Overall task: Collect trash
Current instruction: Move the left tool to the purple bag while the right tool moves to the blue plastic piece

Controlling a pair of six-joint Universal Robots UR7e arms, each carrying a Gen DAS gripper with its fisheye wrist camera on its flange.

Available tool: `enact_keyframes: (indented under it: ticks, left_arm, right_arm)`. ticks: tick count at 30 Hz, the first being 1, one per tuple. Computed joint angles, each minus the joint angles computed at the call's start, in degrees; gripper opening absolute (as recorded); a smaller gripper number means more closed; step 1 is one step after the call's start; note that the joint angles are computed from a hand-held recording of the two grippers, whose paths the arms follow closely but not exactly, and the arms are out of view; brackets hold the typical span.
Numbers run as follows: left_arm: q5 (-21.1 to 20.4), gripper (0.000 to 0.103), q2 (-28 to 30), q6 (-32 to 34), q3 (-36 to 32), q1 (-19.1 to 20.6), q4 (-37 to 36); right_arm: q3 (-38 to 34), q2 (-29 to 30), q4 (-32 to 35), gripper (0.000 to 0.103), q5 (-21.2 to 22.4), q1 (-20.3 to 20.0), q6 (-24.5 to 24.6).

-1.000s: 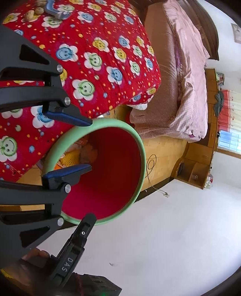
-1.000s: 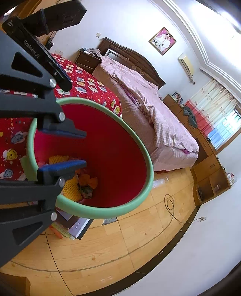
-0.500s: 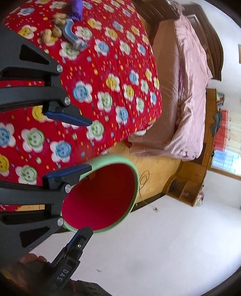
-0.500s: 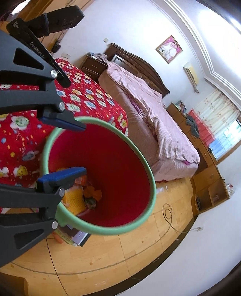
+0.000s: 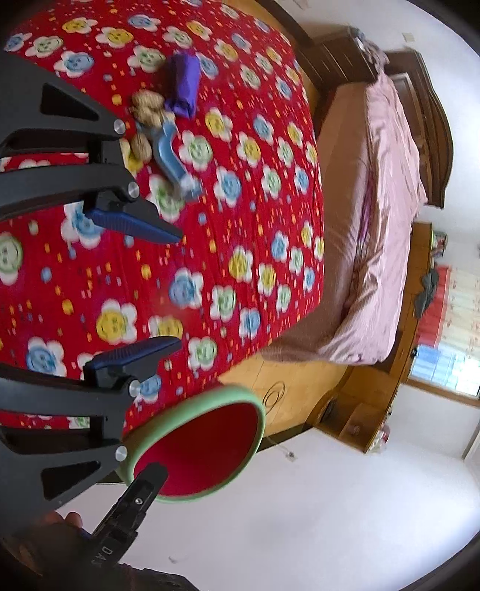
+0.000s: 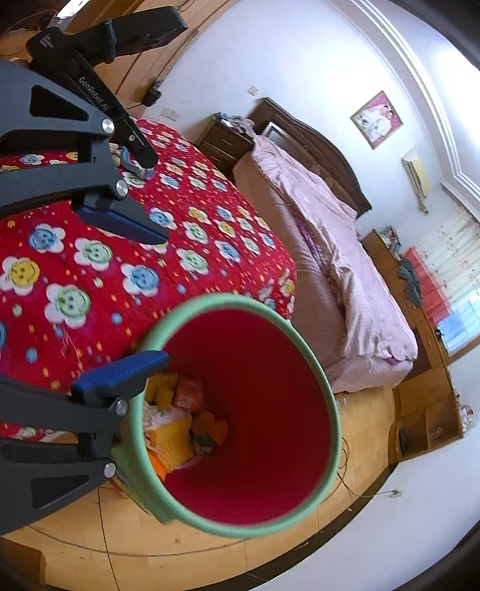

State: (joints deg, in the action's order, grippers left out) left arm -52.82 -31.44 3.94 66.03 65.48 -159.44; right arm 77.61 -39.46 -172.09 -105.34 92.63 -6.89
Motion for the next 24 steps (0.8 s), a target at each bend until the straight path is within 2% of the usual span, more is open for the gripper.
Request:
enact_keyframes:
  ticks: [7, 10, 19, 24]
  left_arm:
    - [2.1, 0.058, -2.7, -1.2, 2.6, 1.6, -2.4]
    - [3.3, 0.065, -3.8, -2.1, 3.6, 2.4, -3.8]
    - [5.8, 0.065, -6.0, -5.0, 4.2, 4.8, -5.2]
    - [5.4, 0.065, -6.3, -8.7, 3.3, 6.3, -3.7]
  right_arm:
    - [-2.5, 2.7, 2.7, 0.07, -0.7, 1.5, 0.2]
    - [-3.9, 4.1, 4.0, 0.071, -1.1, 2.1, 0.1]
    - [-7.6, 7.6, 7.8, 0.072, -3.0, 4.0, -0.5]
    - [-8.9, 8.9, 9.1, 0.072, -3.2, 4.5, -0.9]
